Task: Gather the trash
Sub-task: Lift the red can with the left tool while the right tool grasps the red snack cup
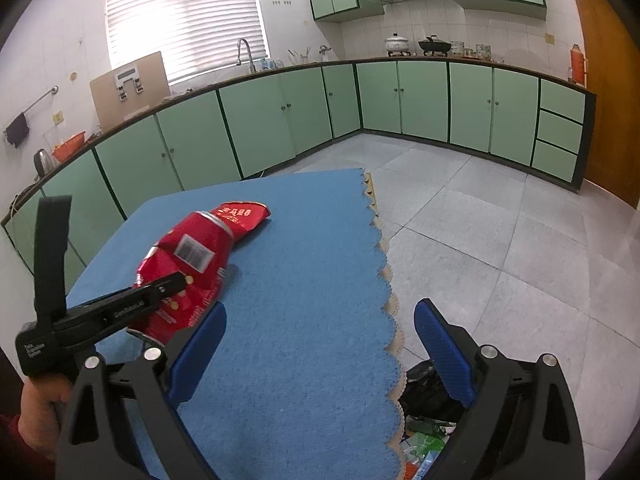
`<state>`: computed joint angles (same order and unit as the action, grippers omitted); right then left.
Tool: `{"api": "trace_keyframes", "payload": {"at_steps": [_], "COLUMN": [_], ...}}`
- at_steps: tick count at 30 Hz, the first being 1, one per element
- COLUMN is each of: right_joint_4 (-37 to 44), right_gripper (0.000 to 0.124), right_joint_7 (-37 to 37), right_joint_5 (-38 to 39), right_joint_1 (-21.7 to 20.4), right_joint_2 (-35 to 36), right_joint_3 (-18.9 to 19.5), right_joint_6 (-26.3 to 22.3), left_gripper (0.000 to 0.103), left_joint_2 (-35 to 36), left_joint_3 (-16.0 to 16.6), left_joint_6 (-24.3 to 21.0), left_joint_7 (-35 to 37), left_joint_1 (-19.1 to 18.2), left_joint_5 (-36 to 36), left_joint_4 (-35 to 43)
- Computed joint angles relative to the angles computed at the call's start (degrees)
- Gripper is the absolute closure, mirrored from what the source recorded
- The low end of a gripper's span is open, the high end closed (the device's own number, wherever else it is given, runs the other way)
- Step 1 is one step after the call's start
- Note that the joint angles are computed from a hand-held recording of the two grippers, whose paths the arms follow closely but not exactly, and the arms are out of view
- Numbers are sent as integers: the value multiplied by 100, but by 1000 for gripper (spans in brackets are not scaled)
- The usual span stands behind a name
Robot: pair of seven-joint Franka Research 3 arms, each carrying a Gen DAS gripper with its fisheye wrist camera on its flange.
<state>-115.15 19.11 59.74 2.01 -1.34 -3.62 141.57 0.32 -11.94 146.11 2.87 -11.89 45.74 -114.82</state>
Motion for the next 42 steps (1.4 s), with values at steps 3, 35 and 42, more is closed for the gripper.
{"api": "trace_keyframes", "payload": {"at_steps": [3,35,42], "right_joint_4": [24,847,1091], "right_gripper": [31,40,40], "right_joint_7": [5,467,837], "right_joint_5": [19,12,-342], "right_joint_1": [-15,523,832], "right_joint_2": [22,895,1187], "right_joint_3": [-9,675,911], "right_joint_6": [10,640,1101], "left_gripper": [75,98,98], "left_joint_2": [160,-504,-633], "left_joint_3": [-10,146,235], "left_joint_6": [77,-338,68], "left_joint_7": [134,258,327], "left_joint_1": [-31,404,757], "left_joint_5": [-18,-125,-24], "left_joint_4": [143,-383,-623]}}
